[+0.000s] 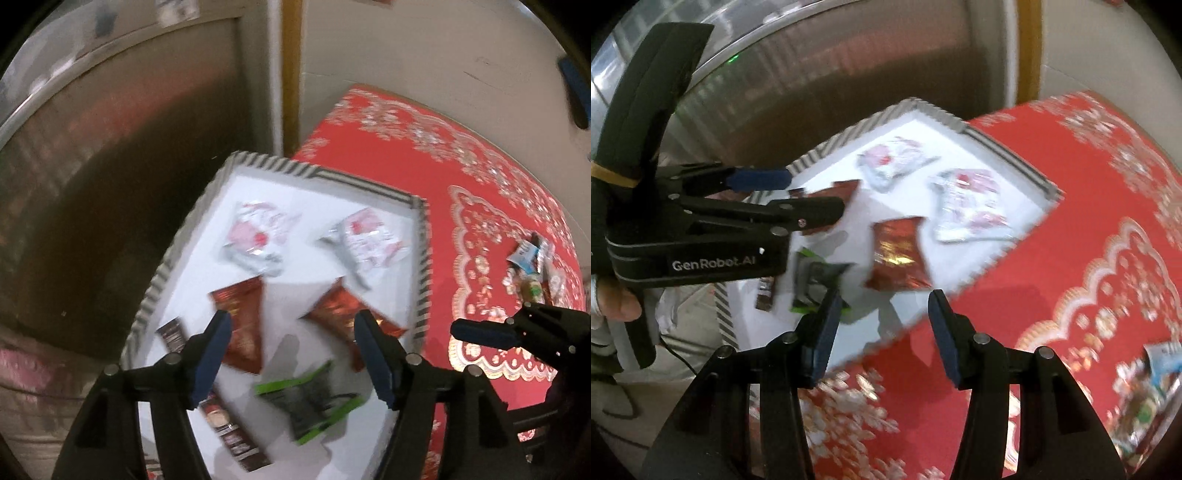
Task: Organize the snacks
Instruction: 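Move both grippers back over the snack pile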
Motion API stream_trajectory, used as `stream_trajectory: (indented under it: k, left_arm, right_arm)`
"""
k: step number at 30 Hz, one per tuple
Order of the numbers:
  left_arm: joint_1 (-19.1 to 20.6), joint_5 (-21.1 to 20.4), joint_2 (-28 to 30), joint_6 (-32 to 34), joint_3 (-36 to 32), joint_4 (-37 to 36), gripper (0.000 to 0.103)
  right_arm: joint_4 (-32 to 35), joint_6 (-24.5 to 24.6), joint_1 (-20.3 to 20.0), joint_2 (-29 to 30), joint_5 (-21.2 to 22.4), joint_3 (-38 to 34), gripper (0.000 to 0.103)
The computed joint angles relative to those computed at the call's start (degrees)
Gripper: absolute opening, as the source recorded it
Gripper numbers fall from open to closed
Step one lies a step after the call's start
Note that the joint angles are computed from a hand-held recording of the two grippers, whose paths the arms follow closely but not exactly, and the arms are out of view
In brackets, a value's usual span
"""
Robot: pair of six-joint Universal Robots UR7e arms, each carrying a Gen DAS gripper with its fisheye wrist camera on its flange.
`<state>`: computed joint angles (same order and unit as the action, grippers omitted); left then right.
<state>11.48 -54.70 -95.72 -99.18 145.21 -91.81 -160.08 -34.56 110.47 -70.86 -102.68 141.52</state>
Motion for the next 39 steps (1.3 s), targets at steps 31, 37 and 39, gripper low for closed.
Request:
stream_trajectory:
  k: [31,37,39]
  left_arm:
    - [7.4,-2.5,37.4,36.4,-12.0,-43.6,0.071]
    - [8.5,-3.6,41.9,39.7,-15.3,-47.3,0.071]
    - [9.1,-4.3,43.1,40.7,-16.3,-49.1,0.071]
  right_arm:
    - [7.2,-7.8,-34.5,-39.6,-3.4,9.0,0.049]
    - [8.5,-9.3,-39.0,-42.5,-2.4,8.5,0.049]
    - [8.7,-9.9,-39.9,-42.9,-2.1,8.3,0.049]
